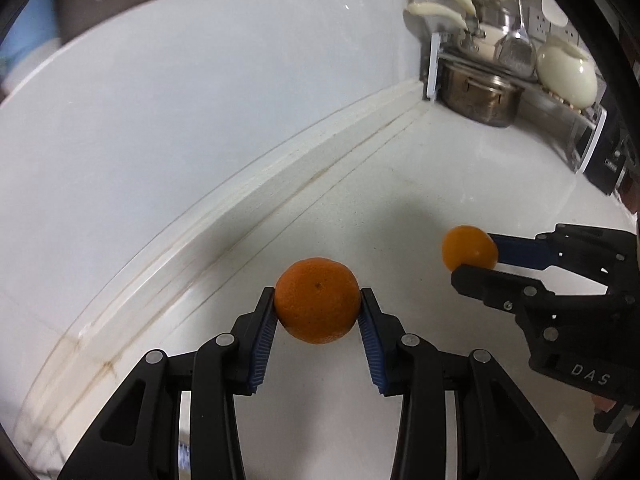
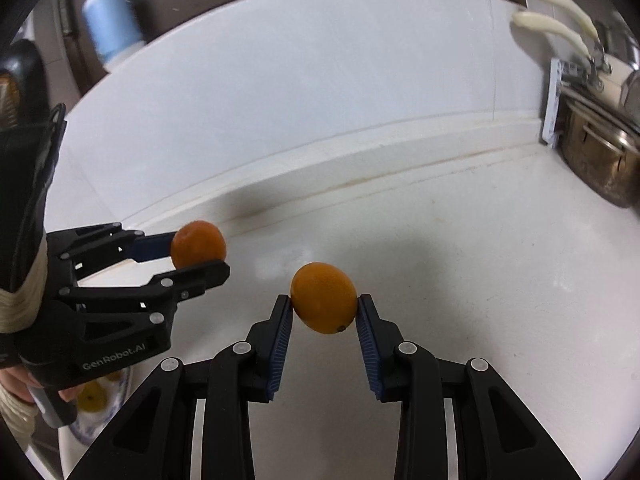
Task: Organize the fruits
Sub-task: 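Carry both oranges over the plate and open both tools to release them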
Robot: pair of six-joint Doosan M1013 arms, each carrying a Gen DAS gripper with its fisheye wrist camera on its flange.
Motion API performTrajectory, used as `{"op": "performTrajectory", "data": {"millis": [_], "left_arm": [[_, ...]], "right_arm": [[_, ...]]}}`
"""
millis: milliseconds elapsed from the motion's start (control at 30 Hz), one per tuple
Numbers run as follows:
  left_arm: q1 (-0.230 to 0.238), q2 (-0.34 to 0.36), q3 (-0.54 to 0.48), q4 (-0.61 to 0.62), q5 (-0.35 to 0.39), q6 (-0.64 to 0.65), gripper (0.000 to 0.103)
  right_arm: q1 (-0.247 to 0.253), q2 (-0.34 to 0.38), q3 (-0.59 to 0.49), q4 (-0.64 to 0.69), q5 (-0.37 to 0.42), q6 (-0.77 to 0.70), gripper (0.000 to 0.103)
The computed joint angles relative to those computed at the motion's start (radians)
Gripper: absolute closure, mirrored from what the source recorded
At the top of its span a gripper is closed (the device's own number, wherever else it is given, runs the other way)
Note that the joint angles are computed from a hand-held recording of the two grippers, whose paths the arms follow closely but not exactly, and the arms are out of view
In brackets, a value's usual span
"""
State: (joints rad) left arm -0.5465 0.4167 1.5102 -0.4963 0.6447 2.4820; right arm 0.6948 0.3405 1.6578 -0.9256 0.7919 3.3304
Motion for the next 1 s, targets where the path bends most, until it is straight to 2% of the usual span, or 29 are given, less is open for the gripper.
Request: {"op": "performTrajectory", "data": {"millis": [433, 733, 1000], "left_arm": [[0.066, -0.137, 0.156, -0.142, -0.107, 0.048, 0.064], [0.121, -0.196, 0.232, -0.196, -0.180, 0.037, 0.064], [0.145, -0.259, 0.313, -0.186, -0.270, 0.002, 0.064]], "right_arm": [[0.054, -0.021, -0.004, -0.078, -0.045, -0.052, 0.069], [0.091, -0.023, -0.016, -0.103, -0.087, -0.102, 0.069], [0.118, -0.003, -0.050, -0.101, -0.113, -0.162, 0.069]]}}
